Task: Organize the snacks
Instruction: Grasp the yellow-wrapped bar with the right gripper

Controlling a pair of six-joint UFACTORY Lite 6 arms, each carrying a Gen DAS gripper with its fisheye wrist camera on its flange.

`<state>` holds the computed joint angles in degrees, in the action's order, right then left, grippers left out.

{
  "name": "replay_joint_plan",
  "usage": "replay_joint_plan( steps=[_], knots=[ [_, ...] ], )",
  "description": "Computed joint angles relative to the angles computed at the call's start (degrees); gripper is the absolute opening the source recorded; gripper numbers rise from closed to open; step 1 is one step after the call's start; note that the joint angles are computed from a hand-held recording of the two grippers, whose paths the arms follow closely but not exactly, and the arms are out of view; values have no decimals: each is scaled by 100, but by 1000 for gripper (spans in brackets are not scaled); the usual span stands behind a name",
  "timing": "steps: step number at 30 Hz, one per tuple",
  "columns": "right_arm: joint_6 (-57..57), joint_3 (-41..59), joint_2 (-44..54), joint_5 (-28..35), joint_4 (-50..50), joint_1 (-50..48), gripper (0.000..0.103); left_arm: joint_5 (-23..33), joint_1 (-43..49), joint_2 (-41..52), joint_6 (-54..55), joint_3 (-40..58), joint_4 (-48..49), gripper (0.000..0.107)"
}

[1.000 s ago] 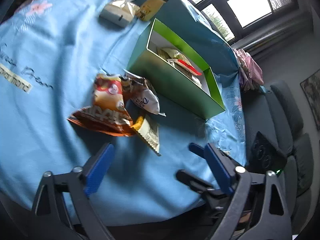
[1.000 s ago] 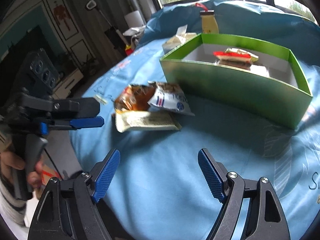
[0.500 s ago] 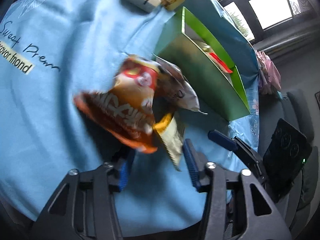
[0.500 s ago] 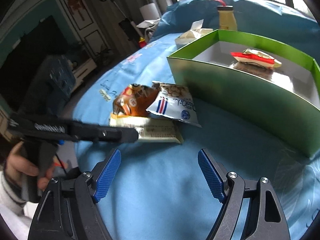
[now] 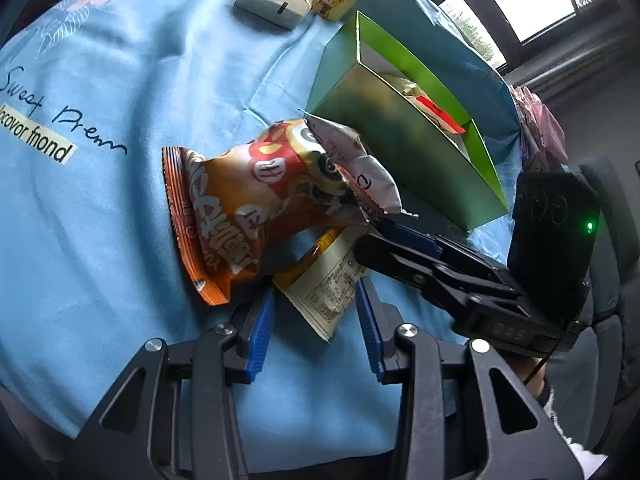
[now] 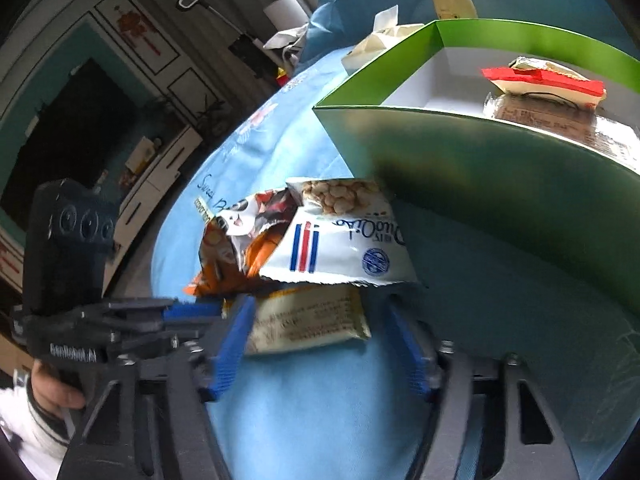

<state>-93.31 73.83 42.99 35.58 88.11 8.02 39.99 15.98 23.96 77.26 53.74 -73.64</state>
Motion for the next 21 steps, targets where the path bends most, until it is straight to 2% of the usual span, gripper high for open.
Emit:
replay_joint_plan(
  steps=[1,5,8,12,21],
  knots=[
    [19,-4,-10,-121,-30,70,49,-46,-11,-9,43,-24,-52,35],
    [67,-75,-122,-456,-183,218,33,-170,-13,-10,281,-123,-244,29],
    [-154,-325,-326,-641,5,295,29,-266,-36,-101,467,-227,-361,27],
    [-764,-990,-791,-611,610,198,18,-246,-25,-146,582,-276,-363,25],
    [-1550,-2475,-1846,-301,1334,-287,16,-215,-368,-640,767,-775,-370,25]
  ],
)
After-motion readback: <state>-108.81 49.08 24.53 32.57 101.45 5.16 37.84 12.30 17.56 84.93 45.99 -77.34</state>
